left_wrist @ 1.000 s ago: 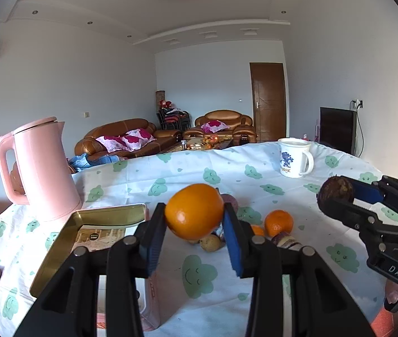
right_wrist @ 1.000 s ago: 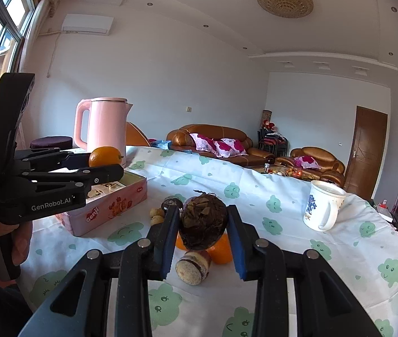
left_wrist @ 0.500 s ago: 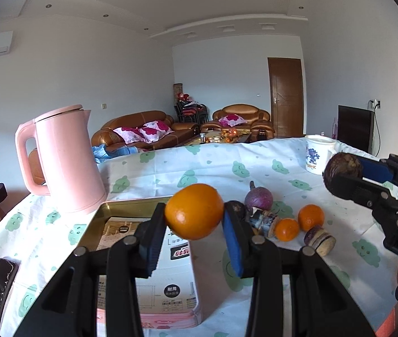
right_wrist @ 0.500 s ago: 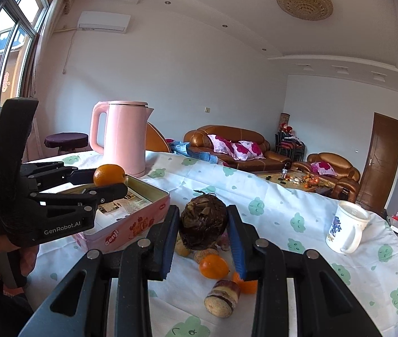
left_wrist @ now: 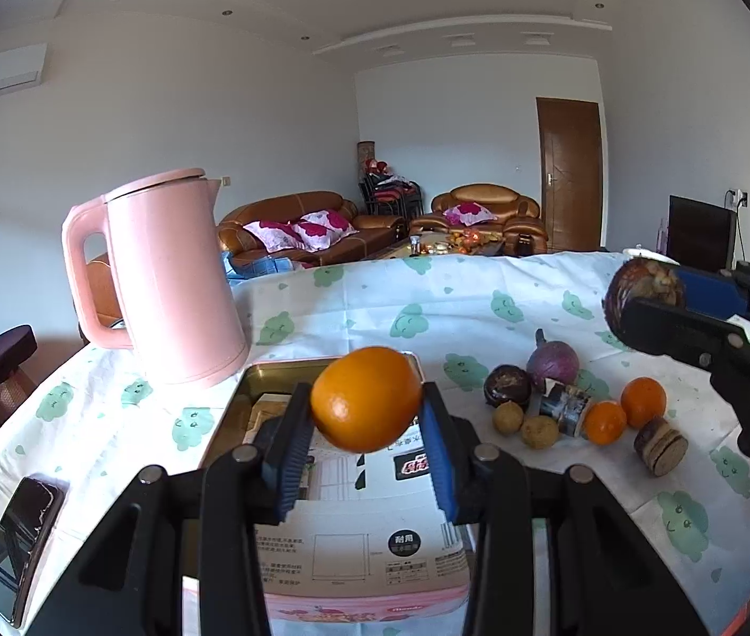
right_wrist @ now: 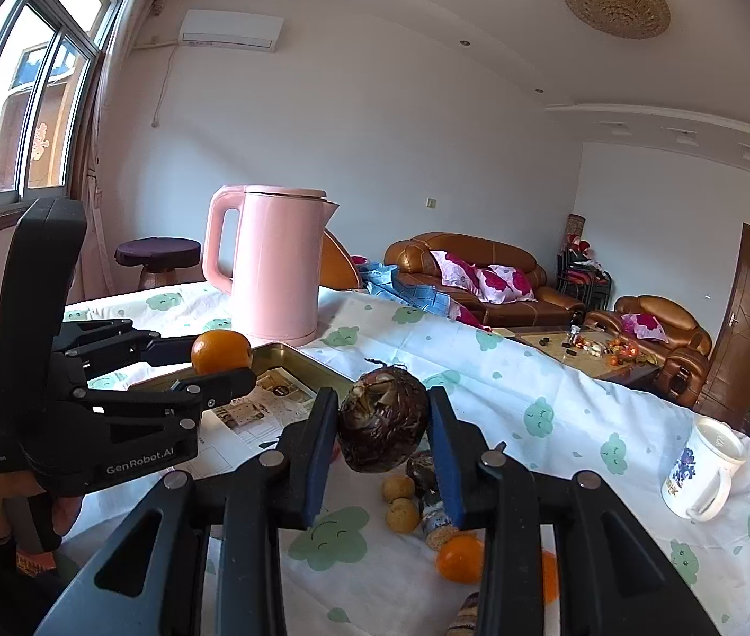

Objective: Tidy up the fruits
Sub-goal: 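Lower the orange into the tin with the left gripper while the right carries the dark fruit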

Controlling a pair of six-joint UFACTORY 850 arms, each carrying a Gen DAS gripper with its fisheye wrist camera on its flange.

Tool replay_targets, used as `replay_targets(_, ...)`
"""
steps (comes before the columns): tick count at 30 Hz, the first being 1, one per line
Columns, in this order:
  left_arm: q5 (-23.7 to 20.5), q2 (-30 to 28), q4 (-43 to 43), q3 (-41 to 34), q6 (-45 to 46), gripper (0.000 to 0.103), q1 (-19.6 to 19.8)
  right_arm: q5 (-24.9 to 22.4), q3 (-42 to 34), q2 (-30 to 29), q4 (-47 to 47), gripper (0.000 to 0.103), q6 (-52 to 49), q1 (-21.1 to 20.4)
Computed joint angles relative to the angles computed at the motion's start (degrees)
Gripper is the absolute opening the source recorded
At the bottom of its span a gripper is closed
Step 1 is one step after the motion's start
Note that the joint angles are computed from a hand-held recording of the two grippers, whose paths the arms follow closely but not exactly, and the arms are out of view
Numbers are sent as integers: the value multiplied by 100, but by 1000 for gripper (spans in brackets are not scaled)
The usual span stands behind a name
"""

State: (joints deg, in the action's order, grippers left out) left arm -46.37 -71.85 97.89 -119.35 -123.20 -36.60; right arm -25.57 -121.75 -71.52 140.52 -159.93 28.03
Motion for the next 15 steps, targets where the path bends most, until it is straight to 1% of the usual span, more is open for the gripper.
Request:
replay_targets(4, 3, 27, -99, 61, 45, 41, 45, 184, -434, -225, -483, 36, 470, 49)
replay_targets(11, 15, 47, -354, 100, 246, 41, 142, 514, -1389, -709, -1634, 36, 1598, 129)
replay_targets(15, 55, 55, -504, 102, 404, 41, 216, 728, -2348, -1215, -3158, 36, 3172, 167)
